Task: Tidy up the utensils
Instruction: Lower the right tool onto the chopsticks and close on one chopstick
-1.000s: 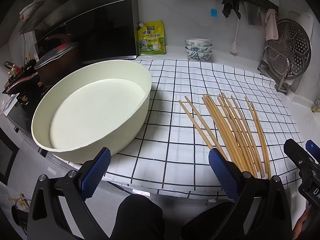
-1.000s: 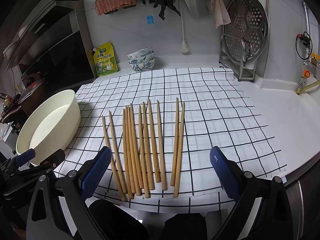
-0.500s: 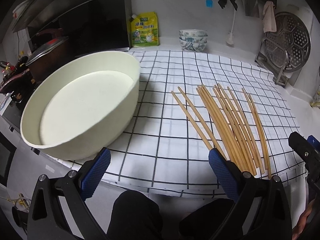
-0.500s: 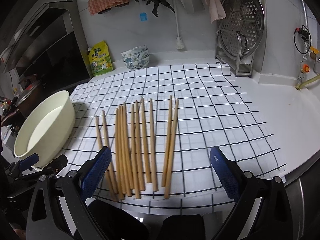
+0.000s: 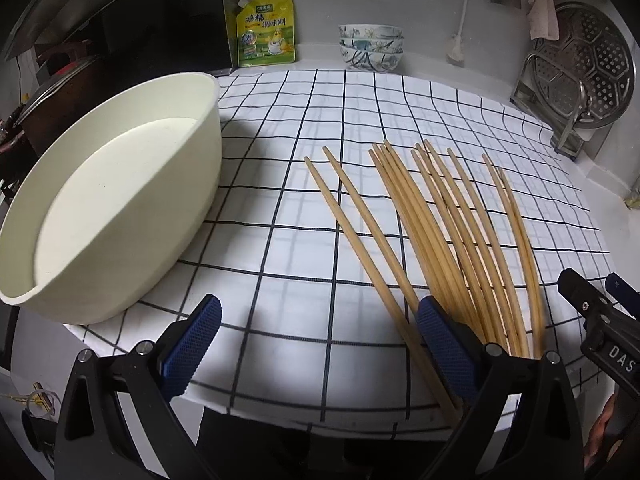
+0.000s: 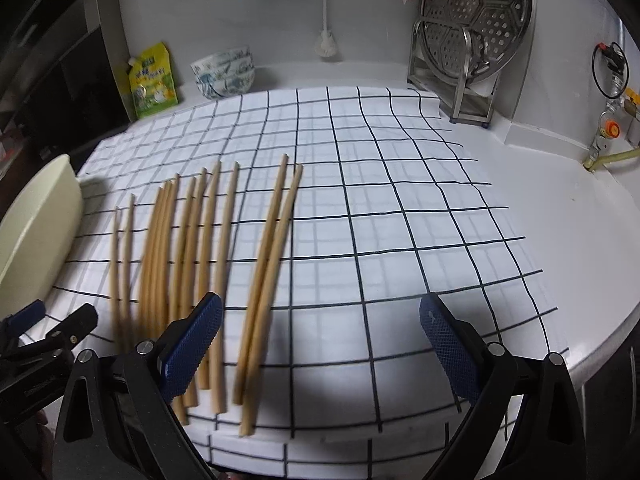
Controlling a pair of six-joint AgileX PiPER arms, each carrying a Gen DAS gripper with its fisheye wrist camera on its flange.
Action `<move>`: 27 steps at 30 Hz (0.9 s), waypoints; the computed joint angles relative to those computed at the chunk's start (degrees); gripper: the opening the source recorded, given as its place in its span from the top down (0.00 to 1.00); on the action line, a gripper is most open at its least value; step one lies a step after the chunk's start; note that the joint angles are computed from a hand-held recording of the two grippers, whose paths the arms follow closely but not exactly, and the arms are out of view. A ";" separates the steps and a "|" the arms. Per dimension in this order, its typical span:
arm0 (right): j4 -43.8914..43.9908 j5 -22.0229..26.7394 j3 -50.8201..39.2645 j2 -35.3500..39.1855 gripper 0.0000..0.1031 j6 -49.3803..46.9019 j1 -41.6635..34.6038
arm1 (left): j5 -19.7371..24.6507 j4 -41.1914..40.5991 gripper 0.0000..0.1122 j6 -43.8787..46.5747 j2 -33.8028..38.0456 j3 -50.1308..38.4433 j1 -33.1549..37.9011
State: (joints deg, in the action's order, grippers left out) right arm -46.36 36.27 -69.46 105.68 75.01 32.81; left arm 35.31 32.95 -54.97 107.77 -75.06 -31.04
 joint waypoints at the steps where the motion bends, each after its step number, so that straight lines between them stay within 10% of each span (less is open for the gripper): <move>1: 0.32 -0.02 -0.68 0.76 0.08 -0.50 -0.62 | 0.14 0.07 0.14 -0.30 0.76 -0.68 0.06; 27: 4.41 1.48 -5.36 6.38 0.09 -9.46 -2.72 | 1.12 -2.44 0.14 -1.56 5.22 -5.17 1.34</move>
